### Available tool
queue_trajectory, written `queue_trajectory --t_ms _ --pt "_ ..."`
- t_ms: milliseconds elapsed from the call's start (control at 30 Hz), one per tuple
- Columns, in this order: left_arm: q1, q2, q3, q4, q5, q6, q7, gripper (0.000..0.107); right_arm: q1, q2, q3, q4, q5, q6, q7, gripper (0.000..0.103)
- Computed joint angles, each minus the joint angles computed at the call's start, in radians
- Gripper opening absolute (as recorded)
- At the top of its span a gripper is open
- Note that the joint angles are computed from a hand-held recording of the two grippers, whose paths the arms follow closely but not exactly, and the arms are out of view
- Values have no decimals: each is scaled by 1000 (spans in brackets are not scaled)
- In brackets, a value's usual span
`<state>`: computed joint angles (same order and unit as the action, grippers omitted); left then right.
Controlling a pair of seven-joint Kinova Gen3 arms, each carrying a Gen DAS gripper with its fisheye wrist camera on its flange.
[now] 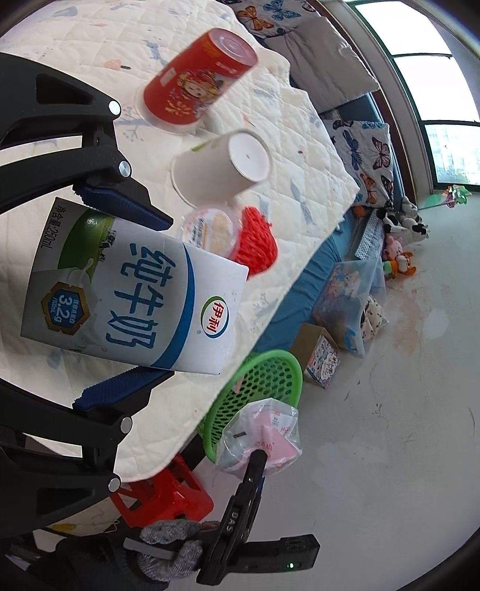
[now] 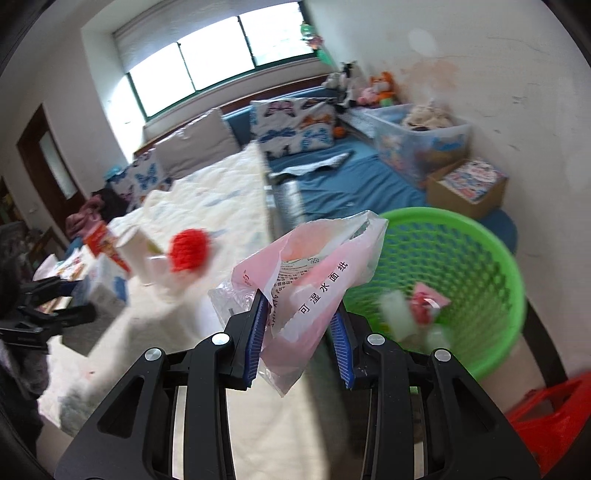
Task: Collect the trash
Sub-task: 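Carry the plastic bag to the wastebasket with the right tool while the left tool grasps the milk carton, then release the bag with the right tool while the left tool drops the milk carton into the basket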
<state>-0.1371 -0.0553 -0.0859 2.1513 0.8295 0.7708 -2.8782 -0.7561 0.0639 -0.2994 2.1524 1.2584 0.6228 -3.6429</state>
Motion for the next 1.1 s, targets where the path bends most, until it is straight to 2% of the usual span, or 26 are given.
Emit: queue_trajectory --t_ms 300,500,567,633,700,900,1000,1100 --pt "93 26 79 -53 -25 -55 135 71 87 -17 41 70 -79 -25 49 37" --pt "149 57 120 -96 -49 -86 225 71 136 -9 70 106 -56 -69 11 39" --pt "167 66 135 -110 -59 -98 255 71 147 -8 74 111 -50 -76 4 43" --pt "185 76 149 -124 -71 -108 286 71 156 -9 76 119 -40 -81 -8 52" --pt "205 86 165 -137 -92 -124 324 71 163 -9 77 125 -32 -82 -20 56" --pt "248 127 201 -180 -139 -152 409 71 180 -28 72 156 -1 -100 -61 57" --pt "271 154 222 -207 -174 -167 467 71 183 -49 62 175 0 -96 -75 65" --pt "291 179 243 -227 -204 -182 512 71 182 -69 48 194 7 -85 -92 66"
